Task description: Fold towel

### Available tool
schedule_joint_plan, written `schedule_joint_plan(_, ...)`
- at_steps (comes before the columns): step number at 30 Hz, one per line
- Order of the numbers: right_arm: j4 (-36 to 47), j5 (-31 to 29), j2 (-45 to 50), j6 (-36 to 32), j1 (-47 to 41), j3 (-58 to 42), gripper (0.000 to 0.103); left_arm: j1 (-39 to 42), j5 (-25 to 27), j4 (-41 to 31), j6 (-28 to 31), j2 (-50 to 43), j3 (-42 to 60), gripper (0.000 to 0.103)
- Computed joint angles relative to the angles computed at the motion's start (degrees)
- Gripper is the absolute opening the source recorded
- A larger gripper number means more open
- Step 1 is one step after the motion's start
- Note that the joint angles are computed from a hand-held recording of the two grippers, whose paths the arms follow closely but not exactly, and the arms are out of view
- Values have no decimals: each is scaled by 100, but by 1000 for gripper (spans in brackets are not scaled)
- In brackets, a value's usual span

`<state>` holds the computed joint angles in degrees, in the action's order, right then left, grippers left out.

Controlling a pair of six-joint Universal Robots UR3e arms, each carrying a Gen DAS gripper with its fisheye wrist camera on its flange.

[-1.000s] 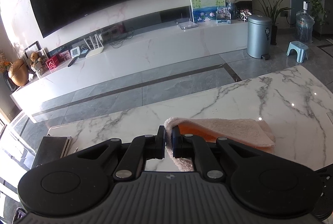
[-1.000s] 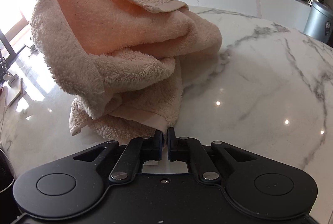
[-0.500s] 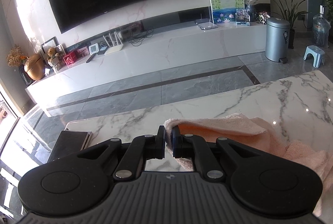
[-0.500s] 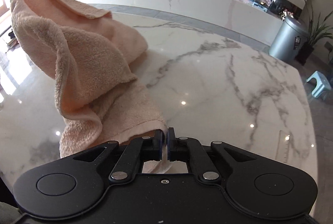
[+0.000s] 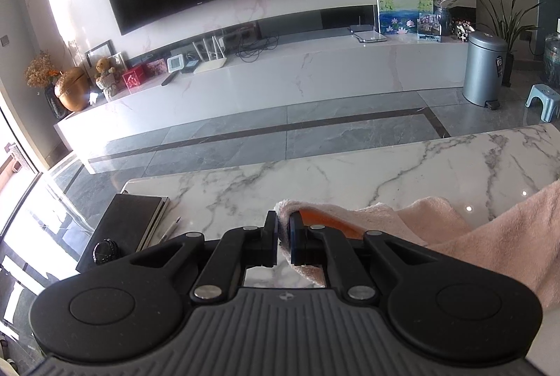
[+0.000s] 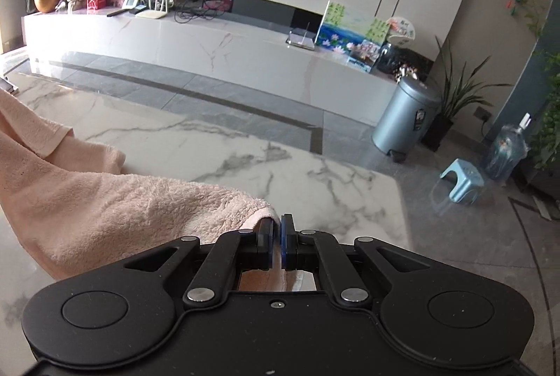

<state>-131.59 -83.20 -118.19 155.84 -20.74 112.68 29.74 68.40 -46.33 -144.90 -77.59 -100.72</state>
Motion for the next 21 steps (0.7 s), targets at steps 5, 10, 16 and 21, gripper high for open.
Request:
schedule_joint_plan(5, -176, -388, 485, 60, 360, -32, 3, 131, -64, -175, 201, 245, -402, 5)
schedule_joint_plan(10, -331, -563, 522, 149, 533, 357, 16, 320, -127, -383, 439, 563, -799, 5)
schedule_joint_plan(16, -89, -420, -5, 58, 365, 829, 55, 431, -183, -497, 533, 660, -901, 5)
schedule_joint_plan(21, 449, 89, -870, -372, 296, 1387, 56, 509, -271, -573, 555, 721, -965, 5)
